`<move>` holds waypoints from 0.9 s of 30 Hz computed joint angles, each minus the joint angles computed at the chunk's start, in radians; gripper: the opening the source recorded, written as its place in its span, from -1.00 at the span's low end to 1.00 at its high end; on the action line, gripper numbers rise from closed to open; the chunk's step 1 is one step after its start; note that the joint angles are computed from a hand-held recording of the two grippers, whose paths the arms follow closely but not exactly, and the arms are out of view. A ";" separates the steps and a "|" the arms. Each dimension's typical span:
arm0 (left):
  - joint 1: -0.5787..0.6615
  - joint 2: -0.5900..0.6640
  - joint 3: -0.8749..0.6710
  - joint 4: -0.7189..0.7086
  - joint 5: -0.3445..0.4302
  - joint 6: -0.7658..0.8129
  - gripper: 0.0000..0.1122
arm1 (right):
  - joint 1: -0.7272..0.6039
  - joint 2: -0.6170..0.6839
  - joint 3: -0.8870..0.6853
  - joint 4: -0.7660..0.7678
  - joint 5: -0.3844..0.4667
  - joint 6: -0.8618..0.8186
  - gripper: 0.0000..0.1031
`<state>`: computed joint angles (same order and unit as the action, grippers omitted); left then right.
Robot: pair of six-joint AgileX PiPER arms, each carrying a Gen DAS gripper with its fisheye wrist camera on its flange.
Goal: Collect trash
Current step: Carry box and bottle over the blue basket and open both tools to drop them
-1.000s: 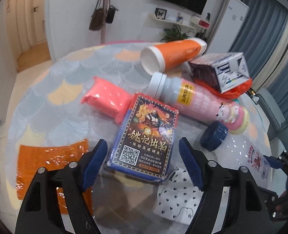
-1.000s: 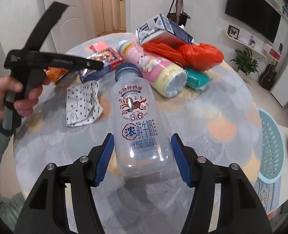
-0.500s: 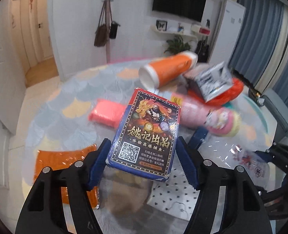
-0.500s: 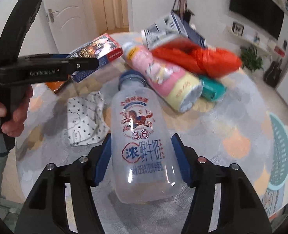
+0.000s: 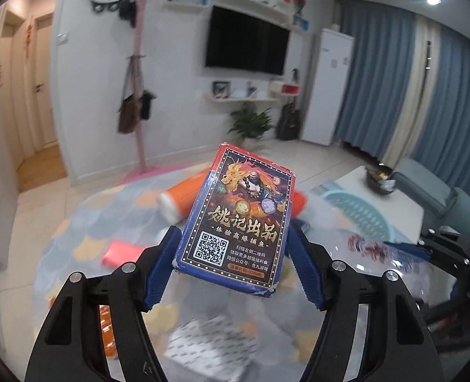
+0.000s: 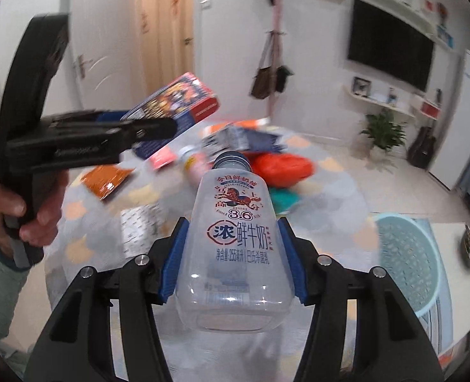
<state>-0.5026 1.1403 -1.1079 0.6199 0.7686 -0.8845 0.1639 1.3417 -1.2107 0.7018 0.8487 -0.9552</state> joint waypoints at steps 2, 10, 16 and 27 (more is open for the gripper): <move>-0.016 0.031 -0.012 -0.009 -0.056 0.010 0.18 | -0.059 0.013 -0.017 0.019 -0.011 -0.005 0.02; -0.056 0.327 -0.225 -0.149 -0.142 0.134 0.18 | -0.254 0.202 -0.193 0.000 -0.012 0.101 0.02; -0.080 0.597 -0.514 -0.287 -0.098 0.250 0.18 | -0.362 0.396 -0.361 -0.032 -0.015 0.225 0.02; -0.073 1.100 -1.127 -0.521 0.143 0.419 0.18 | -0.431 0.735 -0.581 -0.147 -0.030 0.531 0.02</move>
